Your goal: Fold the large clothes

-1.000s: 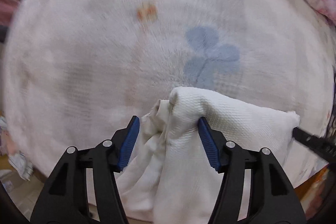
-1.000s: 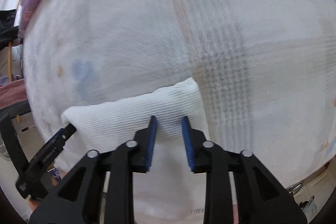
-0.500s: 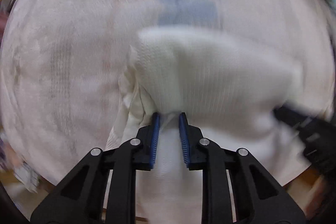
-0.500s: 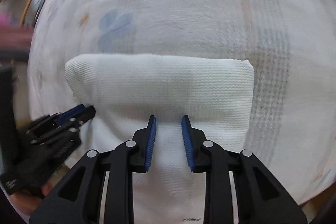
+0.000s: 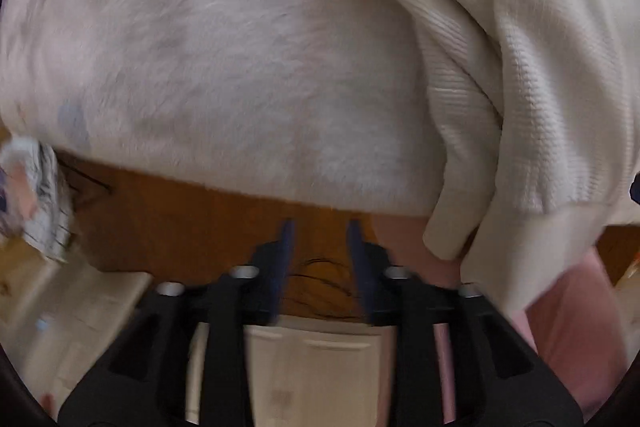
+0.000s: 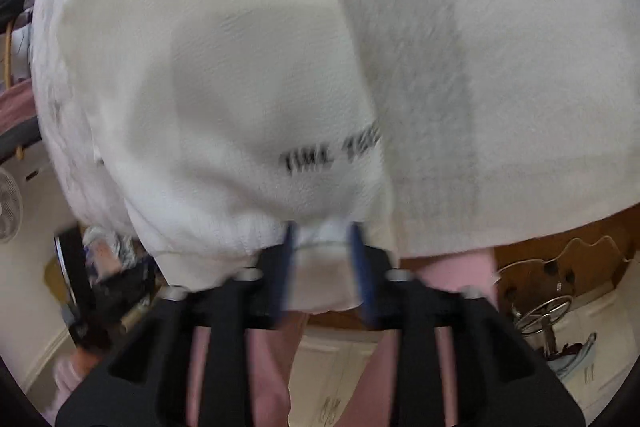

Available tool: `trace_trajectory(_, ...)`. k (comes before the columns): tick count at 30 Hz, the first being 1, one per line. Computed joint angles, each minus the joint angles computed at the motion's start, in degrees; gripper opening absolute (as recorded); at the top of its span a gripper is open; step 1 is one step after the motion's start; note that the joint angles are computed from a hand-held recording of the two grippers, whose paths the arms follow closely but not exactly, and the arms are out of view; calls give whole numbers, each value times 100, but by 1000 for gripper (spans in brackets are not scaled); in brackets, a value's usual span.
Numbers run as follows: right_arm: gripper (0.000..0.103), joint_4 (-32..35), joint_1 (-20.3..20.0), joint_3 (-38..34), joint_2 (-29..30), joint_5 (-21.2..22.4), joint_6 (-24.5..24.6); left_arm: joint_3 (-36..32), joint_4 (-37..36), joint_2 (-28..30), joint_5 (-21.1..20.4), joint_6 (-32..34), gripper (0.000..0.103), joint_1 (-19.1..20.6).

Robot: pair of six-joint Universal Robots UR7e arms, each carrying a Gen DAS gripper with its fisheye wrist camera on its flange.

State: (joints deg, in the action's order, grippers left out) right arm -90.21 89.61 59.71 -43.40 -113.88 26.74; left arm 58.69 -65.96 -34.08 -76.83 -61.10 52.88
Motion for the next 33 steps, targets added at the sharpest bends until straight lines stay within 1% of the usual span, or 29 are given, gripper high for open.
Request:
trace_trajectory(1,75,-259,65,-60,-4,-107,-179,74,-146,-126,74,-72,62,-15)
trace_trajectory(2,86,-515,97,-53,-51,-131,-400,86,-392,-230,191,-25,62,0)
trace_trajectory(3,88,-699,130,-116,-42,-161,-611,40,-571,-262,318,41,68,20)
trace_trajectory(4,90,-685,154,-266,25,-218,-712,-13,-735,-272,460,110,78,26)
trace_trajectory(5,93,-573,154,-420,85,-270,-742,-142,-945,-238,705,259,81,43)
trace_trajectory(7,93,-432,110,-676,213,-360,-768,-287,-1318,-181,913,599,82,113)
trace_trajectory(8,93,-393,87,-828,251,-337,-788,-423,-1545,-102,905,843,83,190)
trace_trajectory(10,93,-480,27,-894,319,-229,-796,-545,-2162,-11,656,1439,88,362)
trace_trajectory(11,93,-417,-9,-961,341,-166,-782,-591,-2358,28,630,1657,90,412)
trace_trajectory(12,93,-367,-69,-945,264,-95,-822,-841,-2485,193,651,1971,91,498)
trace_trajectory(14,93,-319,-152,-932,203,-1,-902,-1459,-2322,567,627,2302,91,700)
trace_trajectory(15,93,-223,-192,-1076,287,79,-944,-1769,-2211,745,470,2367,91,833)
trace_trajectory(16,93,-48,-235,-1279,339,194,-1005,-1901,-2296,818,316,2468,91,970)
trace_trajectory(17,94,-49,-251,-1292,376,315,-1038,-2175,-2396,964,156,2611,91,1106)
trace_trajectory(18,94,18,-281,-1396,429,369,-1081,-2210,-2612,1010,-220,2731,91,1240)
trace_trajectory(19,94,122,-334,-1523,507,404,-1152,-2263,-2776,1081,-701,2813,91,1393)
trace_trajectory(20,94,267,-375,-1697,638,387,-1189,-2498,-2699,1254,-1257,2820,91,1559)
trace_trajectory(21,94,441,-396,-1858,753,340,-1177,-2741,-2517,1428,-1611,2839,91,1691)
trace_trajectory(22,94,751,-431,-2140,939,316,-1132,-2747,-2527,1493,-1820,2881,96,1748)
trace_trajectory(23,95,915,-479,-2327,1060,437,-1121,-2512,-2725,1385,-1877,2978,98,1752)
trace_trajectory(25,97,1041,-536,-2529,1195,556,-1170,-2212,-2968,1221,-2177,3164,98,1853)
trace_trajectory(26,97,1130,-577,-2636,1250,657,-1226,-1853,-3239,1069,-2272,3160,98,1877)
trace_trajectory(27,97,1279,-620,-2801,1319,787,-1246,-1466,-3532,882,-2606,3152,98,1936)
trace_trajectory(28,97,1399,-656,-2957,1389,955,-1234,-1020,-3745,630,-2985,3057,98,1880)
trace_trajectory(29,97,1394,-734,-2970,1377,1364,-1202,-815,-3931,538,-3265,3075,98,1924)
trace_trajectory(30,97,1251,-833,-2842,1315,1898,-1074,-842,-3877,511,-3332,3153,98,1966)
trace_trajectory(31,97,1141,-897,-2757,1286,2193,-930,-851,-3896,520,-3438,3124,98,2004)
trace_trajectory(32,97,1023,-925,-2716,1308,2247,-733,-827,-4034,569,-3597,2982,98,2030)
trace_trajectory(33,97,1034,-893,-2846,1440,2068,-581,-838,-4175,653,-3669,2832,98,2010)
